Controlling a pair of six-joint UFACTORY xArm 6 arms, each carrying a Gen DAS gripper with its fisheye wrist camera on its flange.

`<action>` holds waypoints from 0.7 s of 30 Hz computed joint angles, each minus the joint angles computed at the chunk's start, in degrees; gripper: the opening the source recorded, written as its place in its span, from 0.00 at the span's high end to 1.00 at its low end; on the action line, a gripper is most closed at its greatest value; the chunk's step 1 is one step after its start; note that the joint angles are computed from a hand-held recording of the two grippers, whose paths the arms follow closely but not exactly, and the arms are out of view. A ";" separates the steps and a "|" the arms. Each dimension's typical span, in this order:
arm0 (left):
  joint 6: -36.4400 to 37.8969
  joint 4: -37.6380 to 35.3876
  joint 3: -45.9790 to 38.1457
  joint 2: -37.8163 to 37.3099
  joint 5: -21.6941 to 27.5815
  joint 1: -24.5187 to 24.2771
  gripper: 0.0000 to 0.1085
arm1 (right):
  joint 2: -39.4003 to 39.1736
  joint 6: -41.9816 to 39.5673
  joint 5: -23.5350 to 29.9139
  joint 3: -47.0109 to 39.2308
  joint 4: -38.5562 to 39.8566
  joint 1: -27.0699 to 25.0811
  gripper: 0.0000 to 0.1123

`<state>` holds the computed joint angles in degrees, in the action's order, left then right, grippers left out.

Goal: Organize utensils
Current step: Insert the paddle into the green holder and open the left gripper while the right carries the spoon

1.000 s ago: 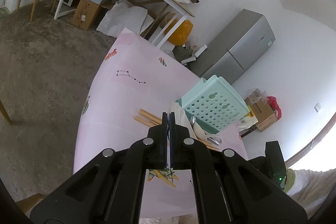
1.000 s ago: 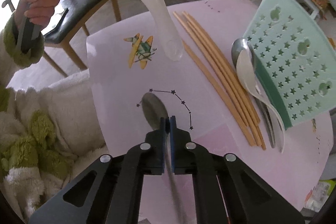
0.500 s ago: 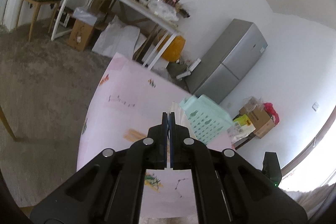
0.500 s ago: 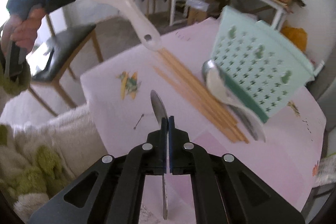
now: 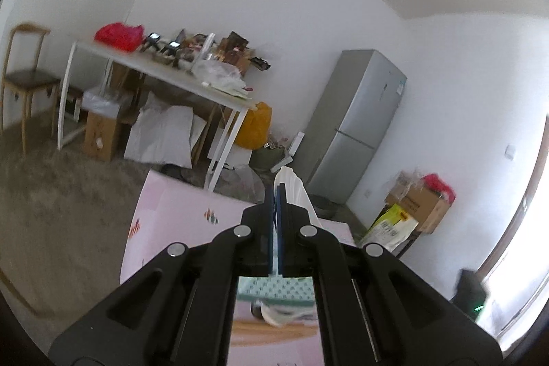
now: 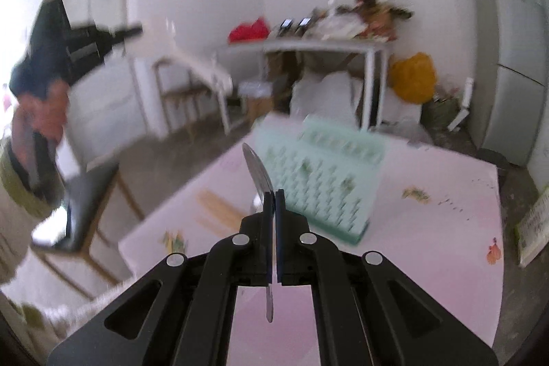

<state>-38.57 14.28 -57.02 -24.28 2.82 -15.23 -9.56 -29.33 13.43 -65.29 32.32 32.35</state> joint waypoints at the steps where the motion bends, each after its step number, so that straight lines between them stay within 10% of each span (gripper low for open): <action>1: 2.17 -1.03 -3.54 3.32 0.98 -0.80 1.00 | -0.02 -1.20 -1.62 -0.26 2.26 -0.13 0.99; 14: 5.22 14.17 -32.32 28.31 20.63 -6.23 1.00 | 6.51 -26.95 -6.66 -15.36 35.31 -3.33 0.99; 21: 3.54 17.55 -31.84 26.65 17.98 -5.76 1.00 | 9.92 -29.27 -6.34 -20.16 37.12 -3.47 0.99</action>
<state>-35.02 31.83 -88.85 2.36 20.80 -20.98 0.36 -58.61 7.09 -85.45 69.43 28.89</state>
